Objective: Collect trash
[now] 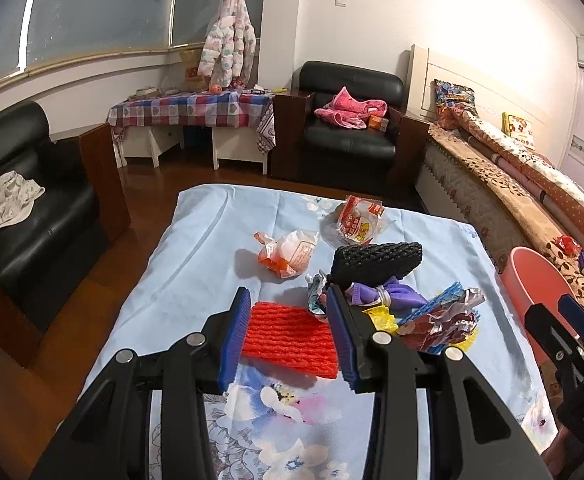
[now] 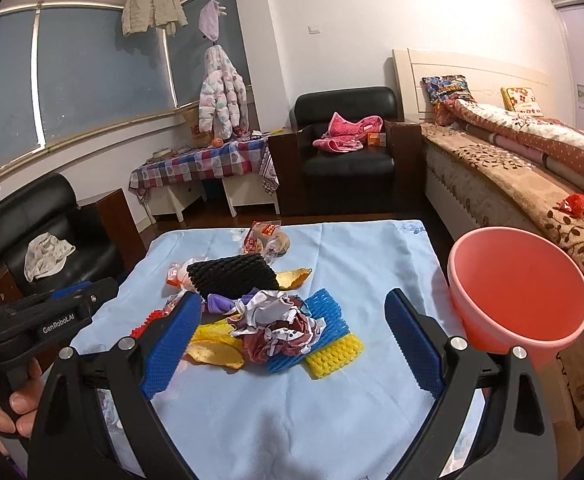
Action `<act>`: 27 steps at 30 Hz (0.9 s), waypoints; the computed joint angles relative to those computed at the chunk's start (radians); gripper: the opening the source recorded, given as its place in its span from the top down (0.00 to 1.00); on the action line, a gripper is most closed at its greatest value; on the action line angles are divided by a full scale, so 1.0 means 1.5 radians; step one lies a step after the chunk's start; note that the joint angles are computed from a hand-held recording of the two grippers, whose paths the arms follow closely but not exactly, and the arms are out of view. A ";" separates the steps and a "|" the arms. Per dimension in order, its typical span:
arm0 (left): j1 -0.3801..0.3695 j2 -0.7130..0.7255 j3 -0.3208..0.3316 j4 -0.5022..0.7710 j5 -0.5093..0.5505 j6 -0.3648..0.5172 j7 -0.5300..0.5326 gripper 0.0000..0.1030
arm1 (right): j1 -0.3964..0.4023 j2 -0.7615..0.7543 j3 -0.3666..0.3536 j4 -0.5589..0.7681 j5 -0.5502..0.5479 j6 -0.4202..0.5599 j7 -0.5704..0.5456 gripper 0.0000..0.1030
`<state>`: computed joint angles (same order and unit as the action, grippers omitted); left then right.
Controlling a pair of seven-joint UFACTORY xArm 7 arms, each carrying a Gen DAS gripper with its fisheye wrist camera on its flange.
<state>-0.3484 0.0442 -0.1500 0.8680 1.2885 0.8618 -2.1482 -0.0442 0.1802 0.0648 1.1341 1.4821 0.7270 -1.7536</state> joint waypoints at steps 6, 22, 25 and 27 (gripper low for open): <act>-0.002 -0.006 -0.002 -0.003 -0.003 0.002 -0.001 0.62 | 0.001 -0.010 -0.001 -0.013 0.005 0.005 -0.019 0.09; -0.011 -0.011 -0.012 -0.001 -0.004 0.020 0.011 0.53 | 0.007 -0.022 -0.008 -0.027 0.015 -0.002 -0.035 0.09; -0.012 -0.010 -0.012 0.000 -0.003 0.020 0.011 0.50 | 0.008 -0.023 -0.009 -0.028 0.013 -0.004 -0.034 0.09; -0.012 -0.011 -0.011 0.000 -0.005 0.019 0.013 0.50 | 0.009 -0.023 -0.008 -0.028 0.008 -0.006 -0.028 0.09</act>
<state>-0.3660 0.0284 -0.1671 0.8673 1.2803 0.8908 -2.1293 -0.0305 0.1455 0.0524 1.0917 1.4934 0.7181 -1.7949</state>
